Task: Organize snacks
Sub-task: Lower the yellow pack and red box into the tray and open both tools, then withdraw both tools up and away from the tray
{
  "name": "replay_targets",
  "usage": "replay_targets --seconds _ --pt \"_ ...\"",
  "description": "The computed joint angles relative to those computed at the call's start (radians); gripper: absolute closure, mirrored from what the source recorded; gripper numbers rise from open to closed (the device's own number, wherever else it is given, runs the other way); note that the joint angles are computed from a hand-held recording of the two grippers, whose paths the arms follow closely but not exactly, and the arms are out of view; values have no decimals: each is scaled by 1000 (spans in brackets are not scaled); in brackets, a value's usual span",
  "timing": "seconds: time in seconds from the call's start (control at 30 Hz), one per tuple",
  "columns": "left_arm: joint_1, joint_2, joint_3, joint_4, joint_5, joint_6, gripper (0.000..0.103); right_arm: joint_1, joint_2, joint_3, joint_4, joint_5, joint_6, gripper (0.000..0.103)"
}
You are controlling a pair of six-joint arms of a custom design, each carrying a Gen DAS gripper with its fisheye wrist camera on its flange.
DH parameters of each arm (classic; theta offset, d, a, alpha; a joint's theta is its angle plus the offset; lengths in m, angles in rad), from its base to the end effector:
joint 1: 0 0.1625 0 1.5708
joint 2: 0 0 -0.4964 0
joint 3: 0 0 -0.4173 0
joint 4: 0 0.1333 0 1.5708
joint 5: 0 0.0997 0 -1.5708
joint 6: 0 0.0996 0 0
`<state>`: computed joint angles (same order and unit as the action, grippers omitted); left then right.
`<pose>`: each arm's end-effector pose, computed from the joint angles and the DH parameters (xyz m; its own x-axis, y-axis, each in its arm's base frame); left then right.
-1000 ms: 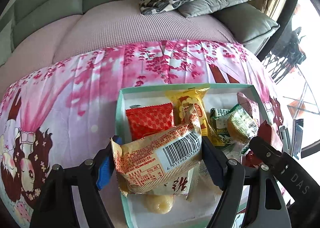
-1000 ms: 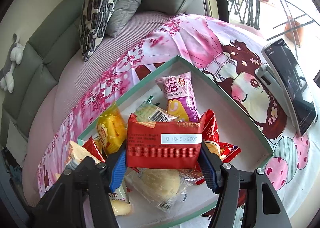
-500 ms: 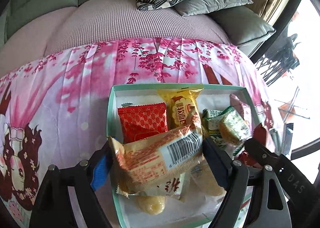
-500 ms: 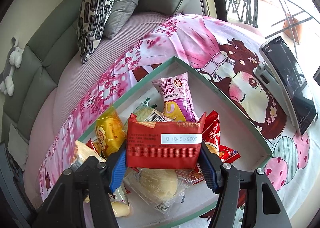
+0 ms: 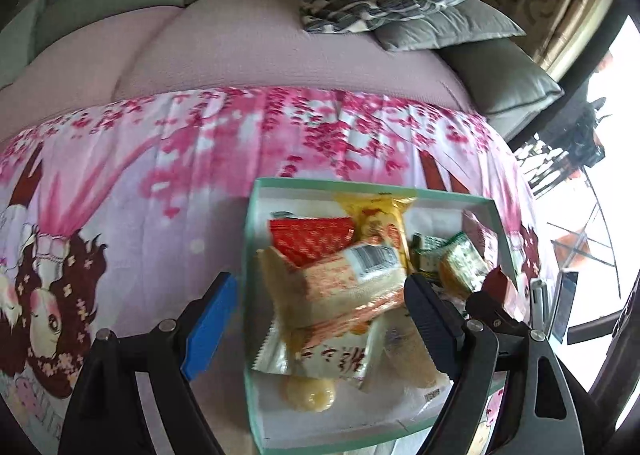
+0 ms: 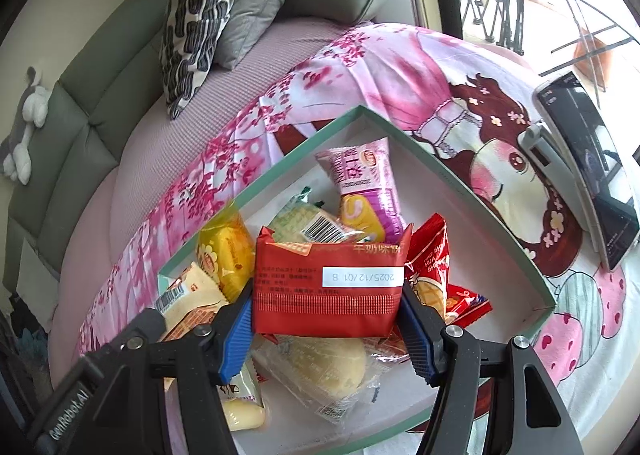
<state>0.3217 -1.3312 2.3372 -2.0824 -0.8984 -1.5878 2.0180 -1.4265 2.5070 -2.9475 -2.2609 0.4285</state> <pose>-0.3101 -0.3092 0.1763 -0.8355 -0.2925 -0.4651 0.0188 0.8308 -0.5563 0.2298 -0.3175 0.2412 -0.8774 0.2074 0.4326 -0.0539 0.8534 -0.5185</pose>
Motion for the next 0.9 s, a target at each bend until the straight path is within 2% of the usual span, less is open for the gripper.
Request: replay_targets --seconds 0.2,0.43,0.7,0.8,0.9 --pt "-3 -32 -14 143 16 -118 17 4 22 -8 15 11 -11 34" --pt "21 -43 -6 164 -8 -182 17 19 48 -16 21 12 -39 24" --pt "14 -41 -17 223 0 -216 16 31 66 -25 32 -9 -56 22" --pt "10 -41 -26 254 4 -236 16 36 73 -26 23 -13 -68 11" --pt "7 -45 -27 269 5 -251 16 40 75 -27 16 -19 -71 10"
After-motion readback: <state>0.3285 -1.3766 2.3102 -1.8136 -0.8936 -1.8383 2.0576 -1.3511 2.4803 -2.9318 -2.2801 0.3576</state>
